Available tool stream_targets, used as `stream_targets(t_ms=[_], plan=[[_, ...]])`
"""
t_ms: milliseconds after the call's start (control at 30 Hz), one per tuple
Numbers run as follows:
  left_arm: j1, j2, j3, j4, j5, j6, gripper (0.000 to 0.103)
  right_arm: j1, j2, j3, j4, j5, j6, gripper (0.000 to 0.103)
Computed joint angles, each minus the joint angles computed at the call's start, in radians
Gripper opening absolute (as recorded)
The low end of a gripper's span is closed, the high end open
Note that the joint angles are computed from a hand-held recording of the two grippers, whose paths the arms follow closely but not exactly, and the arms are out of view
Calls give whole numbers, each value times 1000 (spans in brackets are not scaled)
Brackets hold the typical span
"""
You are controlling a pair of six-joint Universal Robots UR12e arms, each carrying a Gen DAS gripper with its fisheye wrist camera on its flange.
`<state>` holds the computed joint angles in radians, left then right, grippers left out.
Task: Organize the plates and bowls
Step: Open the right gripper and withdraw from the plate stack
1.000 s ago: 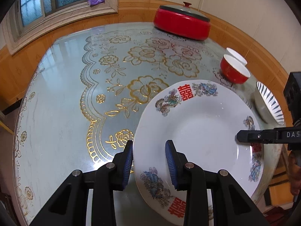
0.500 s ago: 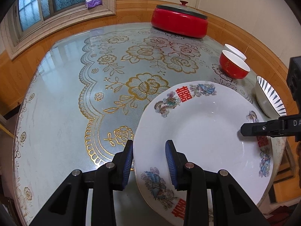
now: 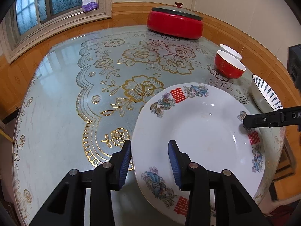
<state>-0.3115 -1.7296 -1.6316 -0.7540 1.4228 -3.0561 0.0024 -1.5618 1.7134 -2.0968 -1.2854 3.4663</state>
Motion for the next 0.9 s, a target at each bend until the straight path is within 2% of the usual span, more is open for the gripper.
stream_targets(t_ms=[67,133,267,400,467,667,900], plan=[[-1,3,-4,7,4,8,51,0,-9,10,-15,-14,13,30],[-1,9,-11,23,12,17,55,-4,-24,32,-69,-11,30,30],[4,12,-13,21,-2,15,57,-2,-42,49,-147,-47,36,30],[5,11,-9,1,-10,23,59,-2,-38,46,-143,-67,47,30],[6,13,-11,-2,-16,29,65,-6,-35,49,-135,-55,56,30],[7,16,-18,-2,-33,34,72,-10,-30,62,-108,-61,66,31],[11,10,-13,-42,-69,49,72,-37,-29,103,-173,56,107,31]])
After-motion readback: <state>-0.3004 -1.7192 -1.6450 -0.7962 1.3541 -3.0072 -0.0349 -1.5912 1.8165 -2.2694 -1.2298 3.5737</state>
